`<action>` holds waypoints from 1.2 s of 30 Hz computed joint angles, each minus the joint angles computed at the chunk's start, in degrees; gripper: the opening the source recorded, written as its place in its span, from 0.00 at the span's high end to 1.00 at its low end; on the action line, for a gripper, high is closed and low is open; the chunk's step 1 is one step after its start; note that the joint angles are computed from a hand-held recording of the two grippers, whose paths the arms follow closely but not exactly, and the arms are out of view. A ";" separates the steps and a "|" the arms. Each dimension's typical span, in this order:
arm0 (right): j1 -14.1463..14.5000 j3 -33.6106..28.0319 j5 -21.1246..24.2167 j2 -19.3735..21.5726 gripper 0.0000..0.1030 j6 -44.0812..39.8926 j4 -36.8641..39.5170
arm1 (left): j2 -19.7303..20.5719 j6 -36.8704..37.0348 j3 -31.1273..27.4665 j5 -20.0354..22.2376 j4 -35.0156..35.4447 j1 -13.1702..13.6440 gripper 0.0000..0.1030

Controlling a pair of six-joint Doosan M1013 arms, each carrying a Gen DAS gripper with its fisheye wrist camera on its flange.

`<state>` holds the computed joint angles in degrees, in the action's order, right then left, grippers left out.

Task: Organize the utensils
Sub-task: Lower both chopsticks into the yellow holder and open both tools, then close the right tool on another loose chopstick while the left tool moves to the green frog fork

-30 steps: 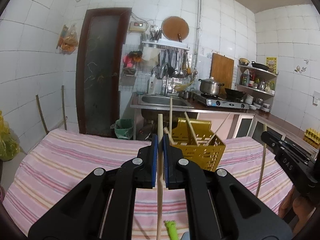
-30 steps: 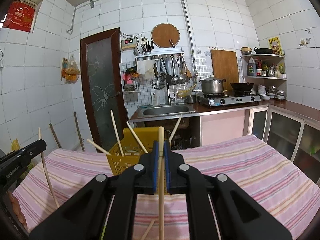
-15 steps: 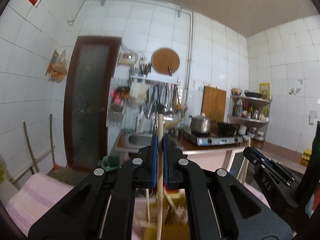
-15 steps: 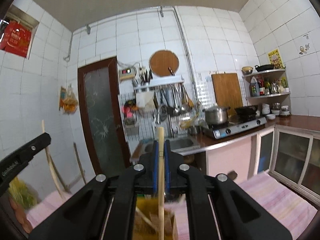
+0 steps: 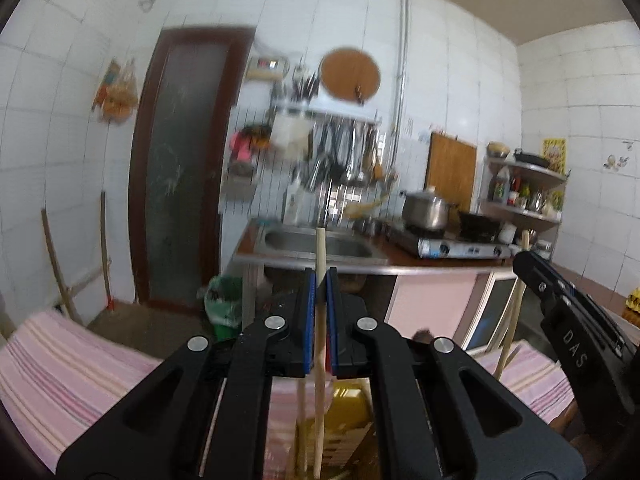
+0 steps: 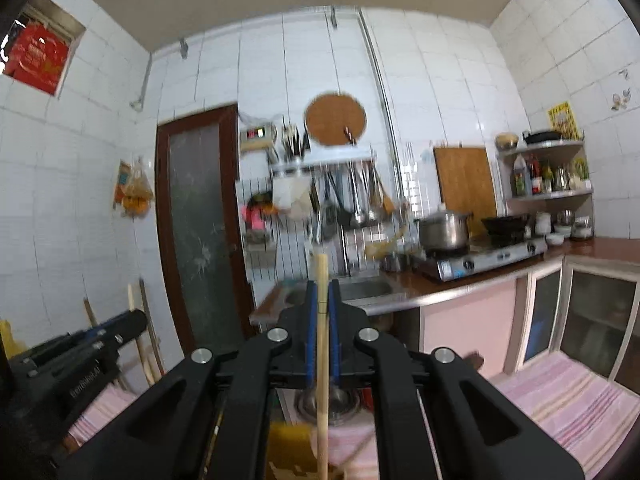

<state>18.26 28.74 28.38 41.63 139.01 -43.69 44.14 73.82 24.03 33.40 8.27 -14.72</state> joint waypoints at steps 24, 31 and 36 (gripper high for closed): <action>2.90 18.59 16.81 -15.40 0.18 -7.32 5.75 | -22.02 -4.77 30.47 -1.93 6.78 0.95 0.05; 5.34 25.39 18.34 -17.56 0.17 -6.69 5.60 | -25.54 -3.40 39.48 -0.68 7.37 0.88 0.05; 6.41 28.12 19.99 -17.68 0.17 -4.97 5.22 | -26.05 -2.88 42.94 0.90 6.70 1.56 0.05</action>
